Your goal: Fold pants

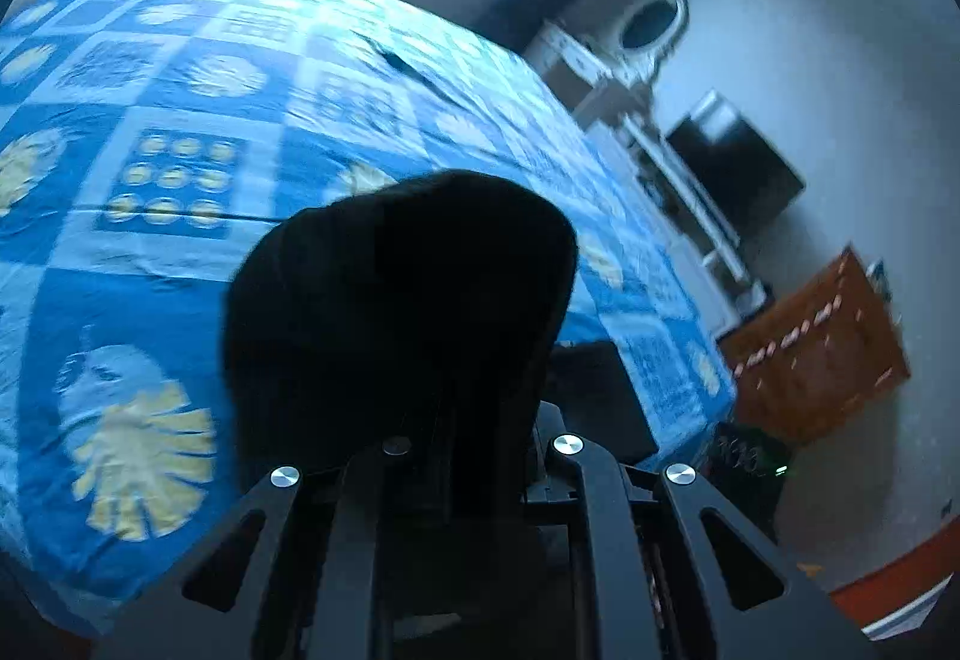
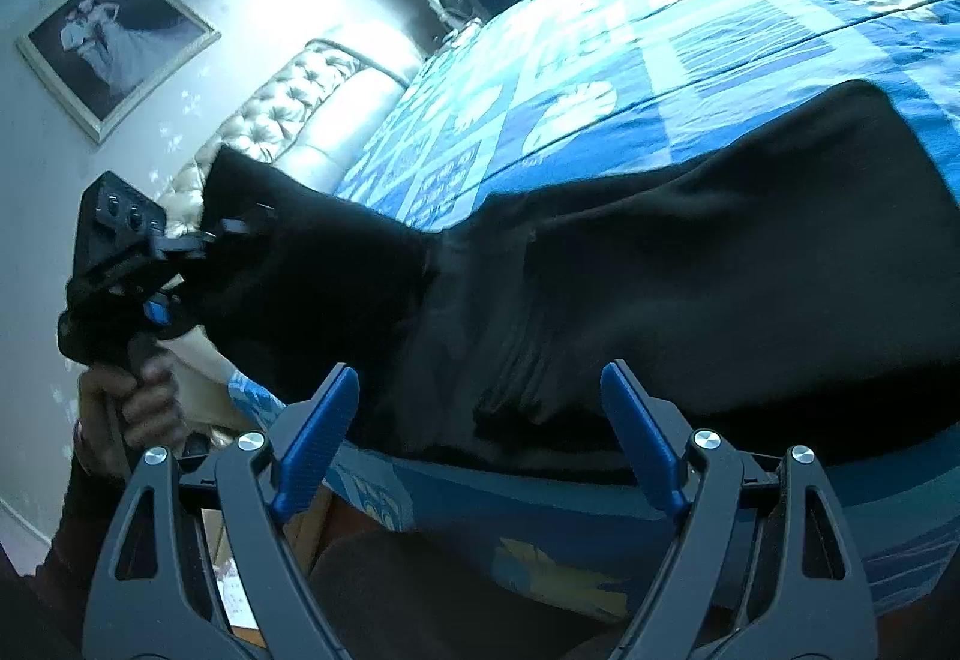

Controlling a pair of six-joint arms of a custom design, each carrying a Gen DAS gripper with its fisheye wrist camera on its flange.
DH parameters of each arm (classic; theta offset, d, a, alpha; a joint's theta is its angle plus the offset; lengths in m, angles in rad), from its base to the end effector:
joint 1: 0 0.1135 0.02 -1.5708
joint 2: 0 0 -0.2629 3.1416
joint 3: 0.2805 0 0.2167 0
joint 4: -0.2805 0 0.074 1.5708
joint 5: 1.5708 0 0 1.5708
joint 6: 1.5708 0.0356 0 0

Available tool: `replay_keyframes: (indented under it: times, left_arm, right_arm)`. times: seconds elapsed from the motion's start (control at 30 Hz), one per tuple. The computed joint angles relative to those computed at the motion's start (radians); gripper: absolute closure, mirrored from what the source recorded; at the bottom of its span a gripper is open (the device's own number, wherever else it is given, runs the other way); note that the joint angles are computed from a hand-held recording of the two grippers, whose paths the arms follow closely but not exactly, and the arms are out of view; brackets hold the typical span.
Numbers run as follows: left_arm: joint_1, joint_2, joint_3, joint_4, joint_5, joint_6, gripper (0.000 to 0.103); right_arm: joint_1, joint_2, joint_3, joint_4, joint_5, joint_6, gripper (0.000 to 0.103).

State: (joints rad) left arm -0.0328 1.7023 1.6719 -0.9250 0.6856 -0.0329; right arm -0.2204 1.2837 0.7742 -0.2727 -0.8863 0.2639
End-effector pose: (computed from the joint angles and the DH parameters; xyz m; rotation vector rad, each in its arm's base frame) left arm 0.3221 -0.0331 0.3448 0.2736 2.4133 -0.8860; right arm 0.2256 -0.0223 0.2484 0.1044 2.2122 1.0506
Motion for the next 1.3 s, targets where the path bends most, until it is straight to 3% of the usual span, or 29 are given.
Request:
replay_keyframes:
  times: [0.37,0.7,0.8,0.87,0.9,1.03,1.3]
  left_arm:
    - [-0.326,0.189,-0.007,0.131,-0.335,-0.148,0.089]
    - [-0.399,0.211,-0.070,0.210,-0.469,-0.179,0.086]
    - [-0.397,0.192,-0.095,0.231,-0.458,-0.197,0.073]
    - [-0.393,0.154,-0.133,0.261,-0.435,-0.232,0.044]
    - [-0.393,0.139,-0.148,0.271,-0.438,-0.243,0.037]
    - [-0.390,0.001,-0.267,0.345,-0.490,-0.264,0.024]
    - [-0.183,-0.279,-0.580,0.540,-0.561,-0.190,0.018]
  right_arm:
    - [-0.221,0.054,0.038,-0.047,-0.140,-0.038,0.020]
    - [-0.272,0.101,0.026,-0.048,-0.177,-0.059,0.020]
    - [-0.268,0.108,0.023,-0.053,-0.174,-0.065,0.020]
    - [-0.263,0.115,0.028,-0.051,-0.166,-0.064,0.020]
    - [-0.262,0.116,0.030,-0.057,-0.164,-0.069,0.020]
    - [-0.251,0.123,0.036,-0.072,-0.156,-0.080,0.020]
    - [-0.209,0.219,0.143,-0.159,-0.192,-0.097,0.019]
